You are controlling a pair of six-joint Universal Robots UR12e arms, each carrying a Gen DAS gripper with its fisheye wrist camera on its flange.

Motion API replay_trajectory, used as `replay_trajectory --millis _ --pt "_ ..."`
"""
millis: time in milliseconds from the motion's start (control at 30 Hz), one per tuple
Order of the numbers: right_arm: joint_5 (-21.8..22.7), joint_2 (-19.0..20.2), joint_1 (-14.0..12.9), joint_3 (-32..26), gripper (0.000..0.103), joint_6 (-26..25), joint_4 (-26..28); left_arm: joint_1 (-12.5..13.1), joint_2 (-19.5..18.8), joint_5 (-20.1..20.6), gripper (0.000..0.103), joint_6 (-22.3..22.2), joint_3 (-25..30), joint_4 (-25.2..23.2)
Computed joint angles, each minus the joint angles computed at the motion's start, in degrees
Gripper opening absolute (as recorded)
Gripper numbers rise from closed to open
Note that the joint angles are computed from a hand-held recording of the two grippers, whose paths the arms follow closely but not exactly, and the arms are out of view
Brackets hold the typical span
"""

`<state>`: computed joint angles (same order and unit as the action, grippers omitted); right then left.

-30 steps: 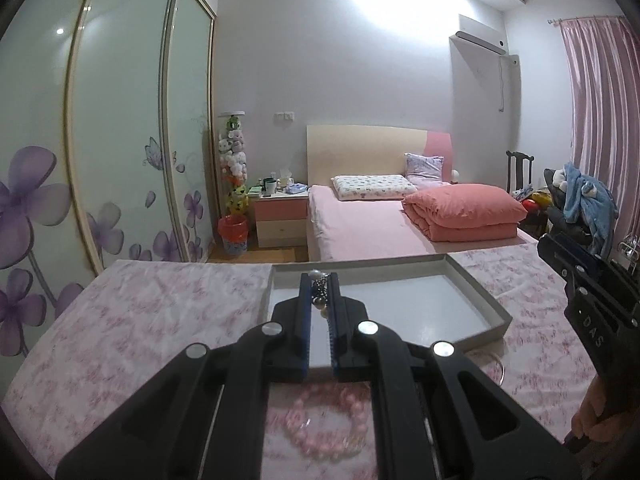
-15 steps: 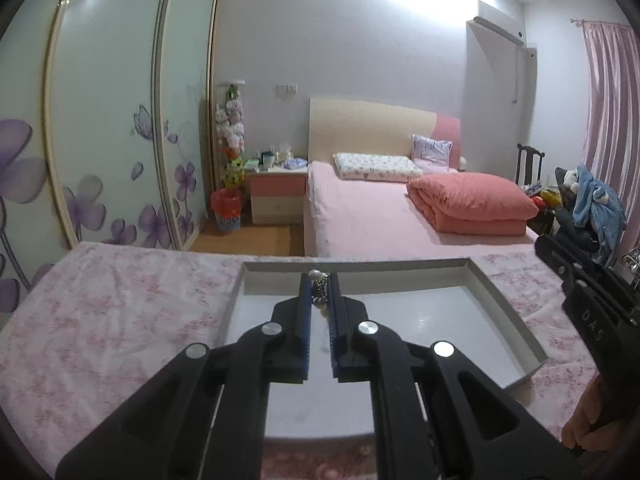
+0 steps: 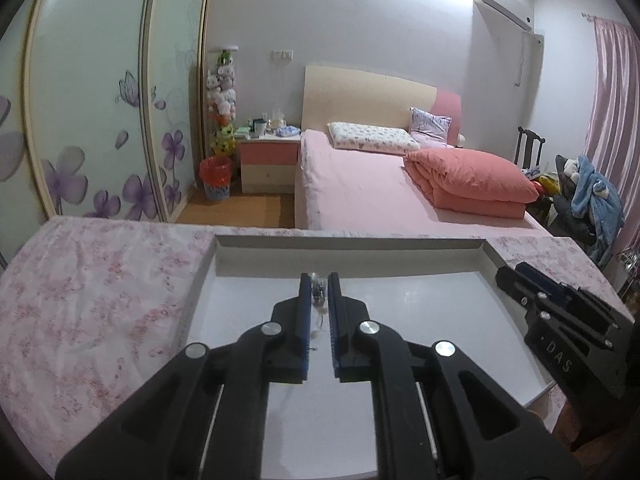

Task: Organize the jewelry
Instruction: 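Carry the charm and ring into the grey tray and open both tools, then grasp the pink beaded bracelet with the left tool while the right tool grasps the silver bangle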

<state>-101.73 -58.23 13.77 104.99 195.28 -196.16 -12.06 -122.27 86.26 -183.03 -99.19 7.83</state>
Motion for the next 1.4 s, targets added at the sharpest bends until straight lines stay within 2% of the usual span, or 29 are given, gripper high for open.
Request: replay_trajectory --millis 67,300,433,667,767,933,1033,1400 --pt "0.8 -0.3 -0.1 0.5 0.057 0.5 -0.9 0.3 0.1 -0.7 0.023 -0.7 -0.1 -0.6" --pt "0.6 -2.5 0.0 2.6 0.057 0.5 -3.3 1.8 2.2 -2.4 0.025 -2.9 -2.1 -0.6" --pt "0.6 -4.3 0.0 4.4 0.057 0.4 -4.4 2.6 4.3 -2.6 0.032 -3.1 -4.8 0.7" --pt "0.2 -7.7 1.1 9.3 0.057 0.1 -7.1 4.6 8.6 -5.1 0.043 -0.3 -11.5 0.1" --pt "0.1 -8.9 1.6 11.7 0.057 1.0 -7.9 4.9 9.3 -5.2 0.044 1.8 -13.2 -2.0" --pt "-0.8 -10.0 2.3 14.0 0.057 1.3 -7.7 4.8 9.5 -5.0 0.044 5.8 -13.8 -10.0" --pt "-0.6 -10.4 2.4 14.9 0.057 1.8 -7.5 4.8 9.1 -5.1 0.044 7.4 -13.7 -12.6" --pt "-0.6 -10.5 2.1 16.2 0.057 3.0 -7.2 2.9 9.0 0.4 0.042 9.6 -13.5 -14.0"
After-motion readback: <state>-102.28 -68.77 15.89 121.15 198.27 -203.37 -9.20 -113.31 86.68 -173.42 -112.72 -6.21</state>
